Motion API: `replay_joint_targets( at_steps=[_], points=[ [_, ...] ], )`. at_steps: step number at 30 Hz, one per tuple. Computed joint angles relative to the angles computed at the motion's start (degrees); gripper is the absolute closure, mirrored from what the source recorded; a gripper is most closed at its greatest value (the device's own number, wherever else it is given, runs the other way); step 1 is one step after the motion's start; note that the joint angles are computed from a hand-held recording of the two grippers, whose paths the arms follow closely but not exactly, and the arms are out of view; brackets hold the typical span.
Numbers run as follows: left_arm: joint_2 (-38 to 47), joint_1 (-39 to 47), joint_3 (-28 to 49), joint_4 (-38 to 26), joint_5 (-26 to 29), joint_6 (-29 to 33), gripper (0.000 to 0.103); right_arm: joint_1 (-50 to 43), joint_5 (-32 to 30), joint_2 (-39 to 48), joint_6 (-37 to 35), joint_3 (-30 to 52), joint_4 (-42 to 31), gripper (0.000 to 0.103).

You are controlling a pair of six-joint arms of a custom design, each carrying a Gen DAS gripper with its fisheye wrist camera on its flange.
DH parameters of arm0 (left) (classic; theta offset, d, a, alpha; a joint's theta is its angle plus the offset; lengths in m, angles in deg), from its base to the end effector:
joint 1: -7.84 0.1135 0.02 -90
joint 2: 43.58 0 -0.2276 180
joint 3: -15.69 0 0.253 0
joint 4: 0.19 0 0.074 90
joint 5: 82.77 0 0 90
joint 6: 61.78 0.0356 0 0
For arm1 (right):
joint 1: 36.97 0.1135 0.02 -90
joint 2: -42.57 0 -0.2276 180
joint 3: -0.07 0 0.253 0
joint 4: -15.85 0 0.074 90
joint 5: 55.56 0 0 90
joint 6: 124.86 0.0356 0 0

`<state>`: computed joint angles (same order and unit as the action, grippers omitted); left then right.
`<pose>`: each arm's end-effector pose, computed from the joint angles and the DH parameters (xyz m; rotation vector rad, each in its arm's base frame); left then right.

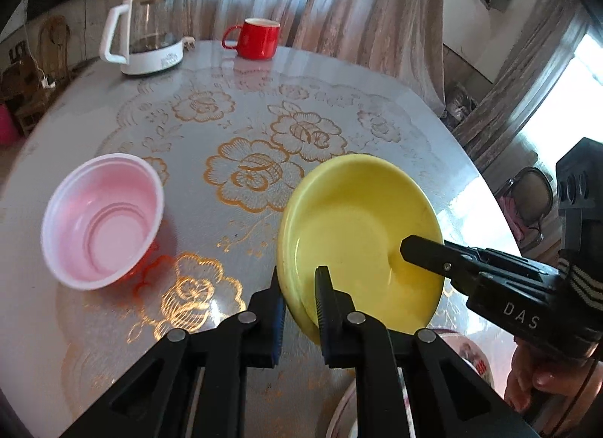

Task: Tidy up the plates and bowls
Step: 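Lift the yellow bowl with both tools and lower it into the steel basin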

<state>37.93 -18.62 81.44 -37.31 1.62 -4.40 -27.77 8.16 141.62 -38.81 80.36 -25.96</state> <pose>0.2665 -0.1287 0.1826 -0.1764 2.5082 -0.3090 0.3404 0.0711 0.1646 -0.4529 2.5467 0.6331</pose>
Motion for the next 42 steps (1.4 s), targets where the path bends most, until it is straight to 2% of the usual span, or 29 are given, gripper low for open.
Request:
replay_joint_targets(
  at_steps=[8, 16, 21, 25, 31, 34, 38, 42],
  points=[
    [-6.66, -0.52, -2.81, -1.91, -1.30, 0.07, 0.088, 1.35, -0.47, -6.31, 2.32, -4.69, 0.95, 0.093],
    [-18.08, -4.28, -4.60, -9.55, -5.54, -1.08, 0.088, 2.22, -2.11, -15.98, 3.72, -10.28, 0.98, 0.093],
    [-27.14, -8.20, -7.80, -13.74, -9.52, -3.71, 0.088, 2.97, -4.16, -24.03, 4.83, -14.58, -0.33, 0.093],
    [-35.13, -13.05, -11.37, -17.70, -13.55, -8.25, 0.088, 4.59, -4.35, -30.75, 5.76, -18.32, -1.62, 0.093],
    [-47.60, -25.24, -16.81, -26.96, -23.54, -19.63, 0.088, 7.75, -4.70, -40.60, 7.60, -25.37, -2.55, 0.092],
    [-51.10, -31.19, -18.18, -31.92, -28.04, -26.12, 0.088, 10.30, -4.42, -44.81, 9.79, -29.07, -2.41, 0.092],
    [-53.99, -40.78, -19.37, -40.24, -34.50, -37.47, 0.088, 13.50, -4.48, -48.45, 12.63, -33.21, -1.87, 0.092],
    [-53.42, -50.87, -20.50, -48.39, -39.23, -51.46, 0.088, 16.58, -4.01, -50.97, 15.35, -36.63, -0.86, 0.092]
  ],
)
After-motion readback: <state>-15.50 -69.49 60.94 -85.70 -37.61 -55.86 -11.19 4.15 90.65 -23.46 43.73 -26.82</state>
